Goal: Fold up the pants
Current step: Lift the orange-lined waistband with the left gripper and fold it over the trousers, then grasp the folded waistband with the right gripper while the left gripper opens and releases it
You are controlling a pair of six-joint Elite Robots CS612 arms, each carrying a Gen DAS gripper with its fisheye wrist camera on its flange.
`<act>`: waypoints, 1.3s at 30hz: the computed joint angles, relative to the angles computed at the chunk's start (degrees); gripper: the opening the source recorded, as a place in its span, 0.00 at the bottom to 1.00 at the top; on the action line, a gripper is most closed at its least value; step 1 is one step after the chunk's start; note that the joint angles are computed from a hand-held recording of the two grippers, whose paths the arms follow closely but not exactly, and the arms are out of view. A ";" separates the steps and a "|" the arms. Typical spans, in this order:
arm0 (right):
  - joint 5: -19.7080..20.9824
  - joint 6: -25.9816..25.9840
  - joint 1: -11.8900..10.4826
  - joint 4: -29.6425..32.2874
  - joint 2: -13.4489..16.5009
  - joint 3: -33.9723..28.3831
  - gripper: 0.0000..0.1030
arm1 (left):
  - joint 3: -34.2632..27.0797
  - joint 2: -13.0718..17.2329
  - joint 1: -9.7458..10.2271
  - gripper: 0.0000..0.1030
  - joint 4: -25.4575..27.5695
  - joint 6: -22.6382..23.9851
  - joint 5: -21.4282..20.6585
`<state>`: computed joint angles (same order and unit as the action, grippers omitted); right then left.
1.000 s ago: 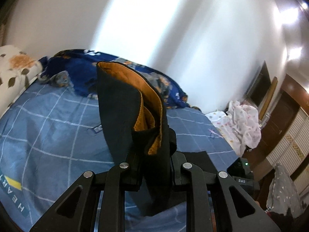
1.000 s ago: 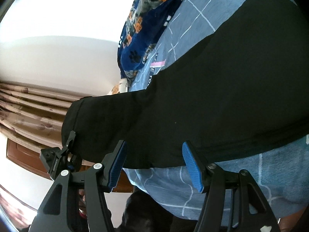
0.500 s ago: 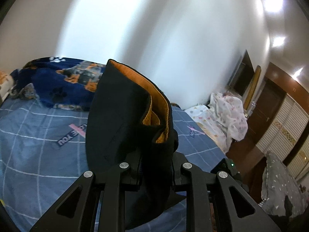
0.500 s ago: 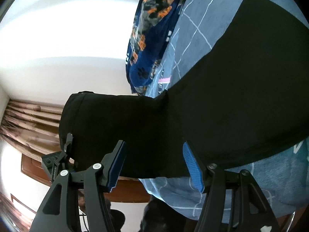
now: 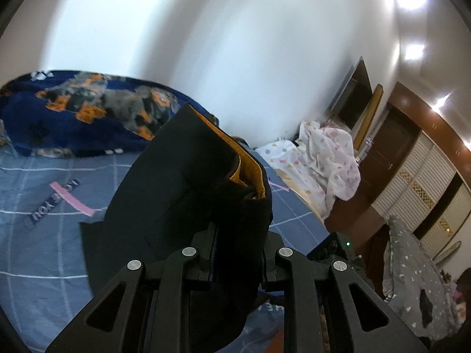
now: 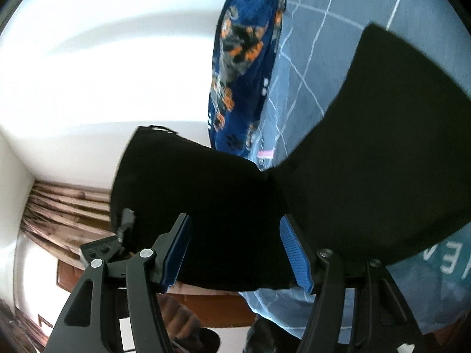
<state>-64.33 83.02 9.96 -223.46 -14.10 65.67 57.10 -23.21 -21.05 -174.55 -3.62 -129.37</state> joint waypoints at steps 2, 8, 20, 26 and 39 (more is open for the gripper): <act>-0.66 1.28 -0.36 -1.54 0.09 0.10 0.60 | -0.87 0.55 -0.61 0.21 1.75 0.42 -0.07; -1.12 4.31 -1.32 -4.60 0.67 -0.07 0.60 | -1.94 1.46 -2.25 0.21 5.39 2.99 0.79; -0.19 9.43 -2.51 -5.50 3.08 -2.39 0.62 | -3.58 3.33 -4.73 0.21 14.63 10.94 3.25; 0.99 12.76 -3.14 -6.67 4.87 -4.47 0.68 | -3.36 3.34 -5.37 0.32 19.65 16.01 3.50; 5.41 5.34 -4.55 3.55 1.14 0.50 0.69 | 4.83 -1.09 -3.05 0.75 4.68 14.61 2.19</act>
